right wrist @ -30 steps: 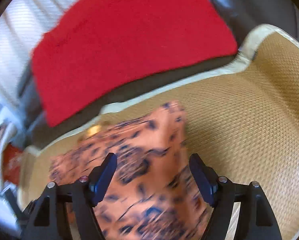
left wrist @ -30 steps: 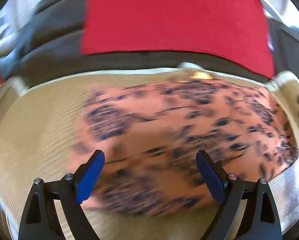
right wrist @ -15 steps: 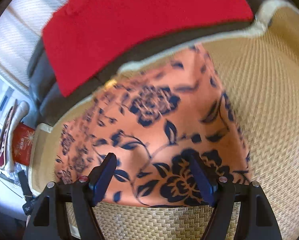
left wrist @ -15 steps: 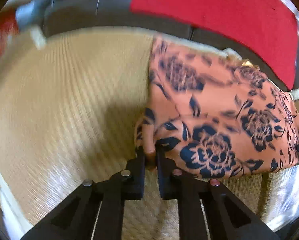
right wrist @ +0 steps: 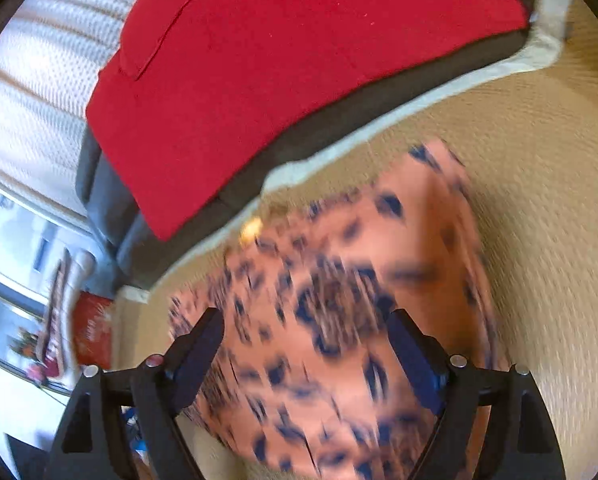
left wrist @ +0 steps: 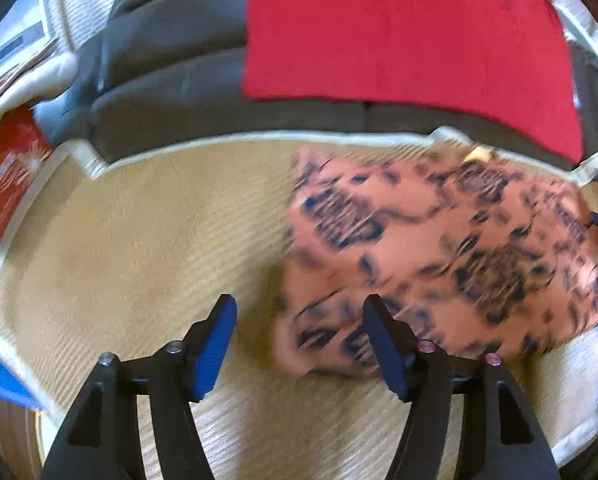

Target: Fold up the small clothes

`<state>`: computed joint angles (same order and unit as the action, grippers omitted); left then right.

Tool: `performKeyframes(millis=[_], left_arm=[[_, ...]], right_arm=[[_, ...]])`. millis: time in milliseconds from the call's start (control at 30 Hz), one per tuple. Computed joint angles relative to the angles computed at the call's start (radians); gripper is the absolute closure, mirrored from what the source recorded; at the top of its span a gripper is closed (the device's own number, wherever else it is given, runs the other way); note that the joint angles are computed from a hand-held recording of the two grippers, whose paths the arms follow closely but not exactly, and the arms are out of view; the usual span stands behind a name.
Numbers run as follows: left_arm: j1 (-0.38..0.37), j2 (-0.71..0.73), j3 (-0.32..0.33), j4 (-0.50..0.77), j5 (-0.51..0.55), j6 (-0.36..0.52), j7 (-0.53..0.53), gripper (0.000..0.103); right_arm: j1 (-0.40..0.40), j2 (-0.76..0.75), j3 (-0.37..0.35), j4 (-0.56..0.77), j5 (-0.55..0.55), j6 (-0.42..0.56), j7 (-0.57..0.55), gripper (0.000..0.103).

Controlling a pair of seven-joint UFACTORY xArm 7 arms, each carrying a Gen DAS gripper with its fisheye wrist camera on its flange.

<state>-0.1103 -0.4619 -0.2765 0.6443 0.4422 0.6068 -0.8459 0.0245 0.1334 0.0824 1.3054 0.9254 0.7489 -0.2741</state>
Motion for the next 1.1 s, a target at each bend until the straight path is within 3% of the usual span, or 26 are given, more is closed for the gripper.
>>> performKeyframes(millis=[67, 133, 233, 367, 467, 500, 533, 667, 800, 900, 1100], left_arm=[[-0.006, 0.070, 0.003, 0.050, -0.018, -0.018, 0.000, 0.036], [-0.038, 0.127, 0.024, 0.076, -0.065, -0.052, 0.016, 0.036], [-0.062, 0.152, 0.025, 0.082, -0.081, -0.055, 0.018, 0.036], [-0.090, 0.168, 0.014, 0.103, -0.077, -0.024, 0.001, 0.036], [-0.104, 0.168, 0.014, 0.114, -0.079, -0.014, -0.020, 0.036], [-0.105, 0.175, 0.010, 0.119, -0.071, -0.019, -0.034, 0.036], [-0.114, 0.162, 0.013, 0.117, -0.077, -0.010, -0.032, 0.036], [-0.135, 0.138, 0.004, 0.127, -0.081, 0.019, -0.030, 0.036], [-0.148, 0.090, -0.012, 0.126, -0.086, 0.049, -0.039, 0.036], [-0.144, 0.070, -0.021, 0.123, -0.081, 0.056, -0.051, 0.034], [-0.146, 0.049, -0.030, 0.126, -0.089, 0.073, -0.053, 0.034]], right_arm=[[-0.021, 0.145, -0.007, 0.160, 0.000, 0.053, 0.059, 0.017], [0.018, 0.281, -0.073, 0.302, -0.094, 0.050, 0.209, 0.017], [-0.098, 0.316, 0.029, 0.315, 0.004, -0.002, 0.234, 0.017], [-0.120, 0.085, 0.064, 0.074, 0.035, -0.087, 0.046, 0.017], [-0.101, -0.166, 0.042, -0.189, 0.138, -0.037, -0.092, 0.015], [-0.090, -0.229, 0.027, -0.260, 0.191, -0.023, -0.119, 0.011], [-0.074, -0.314, 0.012, -0.363, 0.254, -0.011, -0.130, 0.008], [-0.010, -0.495, -0.022, -0.620, 0.323, -0.001, -0.071, 0.008], [0.055, -0.492, -0.063, -0.693, 0.425, -0.049, -0.076, 0.007], [0.095, -0.465, -0.095, -0.673, 0.500, -0.101, -0.125, 0.007], [0.099, -0.401, -0.124, -0.606, 0.564, -0.140, -0.130, 0.007]])
